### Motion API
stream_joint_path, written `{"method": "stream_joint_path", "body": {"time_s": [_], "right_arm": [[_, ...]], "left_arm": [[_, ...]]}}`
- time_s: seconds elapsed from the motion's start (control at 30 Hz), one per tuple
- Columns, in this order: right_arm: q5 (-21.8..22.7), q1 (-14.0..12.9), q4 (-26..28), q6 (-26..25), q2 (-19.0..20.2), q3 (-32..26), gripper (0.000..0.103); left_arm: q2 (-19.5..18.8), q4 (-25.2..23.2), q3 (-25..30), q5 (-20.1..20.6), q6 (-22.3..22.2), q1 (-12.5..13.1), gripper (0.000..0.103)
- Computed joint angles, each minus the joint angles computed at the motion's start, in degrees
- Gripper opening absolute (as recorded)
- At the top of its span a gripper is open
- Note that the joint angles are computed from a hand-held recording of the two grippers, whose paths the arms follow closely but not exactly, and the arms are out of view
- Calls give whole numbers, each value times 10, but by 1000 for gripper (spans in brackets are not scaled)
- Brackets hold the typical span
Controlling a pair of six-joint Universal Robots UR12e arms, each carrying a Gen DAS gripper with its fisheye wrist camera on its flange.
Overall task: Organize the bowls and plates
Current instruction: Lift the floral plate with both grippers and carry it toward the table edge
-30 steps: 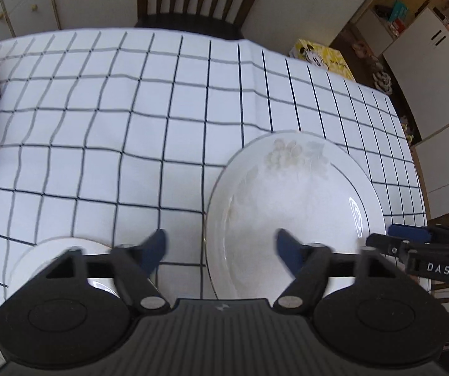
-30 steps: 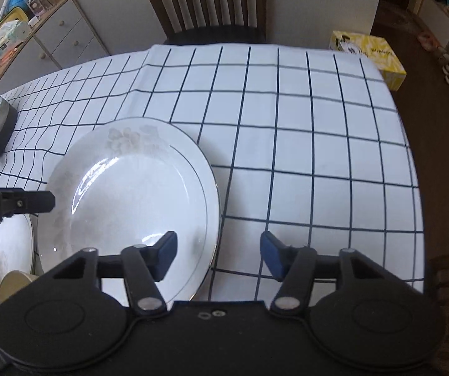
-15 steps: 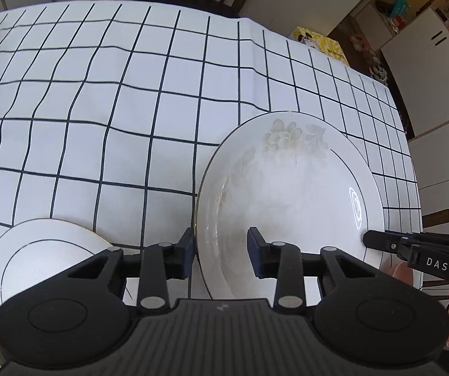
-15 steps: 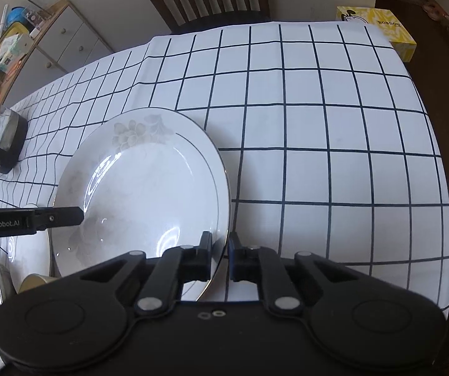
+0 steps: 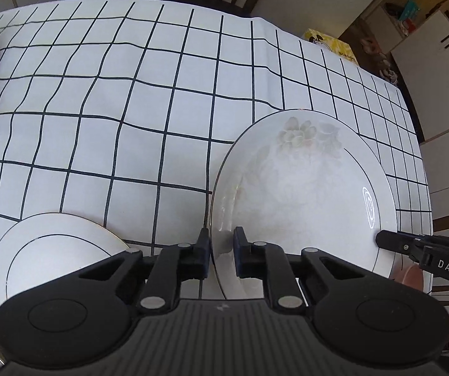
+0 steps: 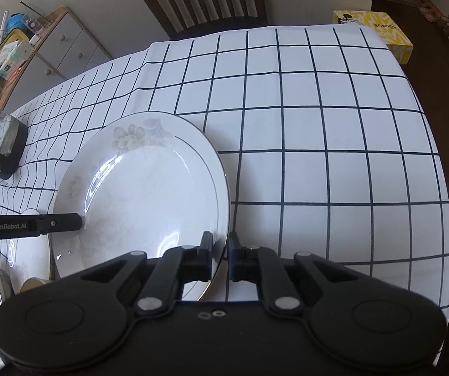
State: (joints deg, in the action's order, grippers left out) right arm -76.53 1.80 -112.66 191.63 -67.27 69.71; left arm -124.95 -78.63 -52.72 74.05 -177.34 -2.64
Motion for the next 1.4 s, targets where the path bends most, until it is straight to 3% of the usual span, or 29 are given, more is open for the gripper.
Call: {"method": "stream_joint_path", "body": {"time_s": [0.43,0.67,1.03,1.4], "right_arm": [[-13,2,-33,2,-12,8,10],[-16,0,-48,14,-36,23,10],[-48,7,-73,48,-105,71,10],[-92,31,-98,112,-193,152,10]], "left_arm": [[15,31,-8,-1,20,-1,13],[42,45,-26,-13,42,-2,13],[109,51,-82,-58,85,5,13],[206,53,-185,-107,161,23,13]]}}
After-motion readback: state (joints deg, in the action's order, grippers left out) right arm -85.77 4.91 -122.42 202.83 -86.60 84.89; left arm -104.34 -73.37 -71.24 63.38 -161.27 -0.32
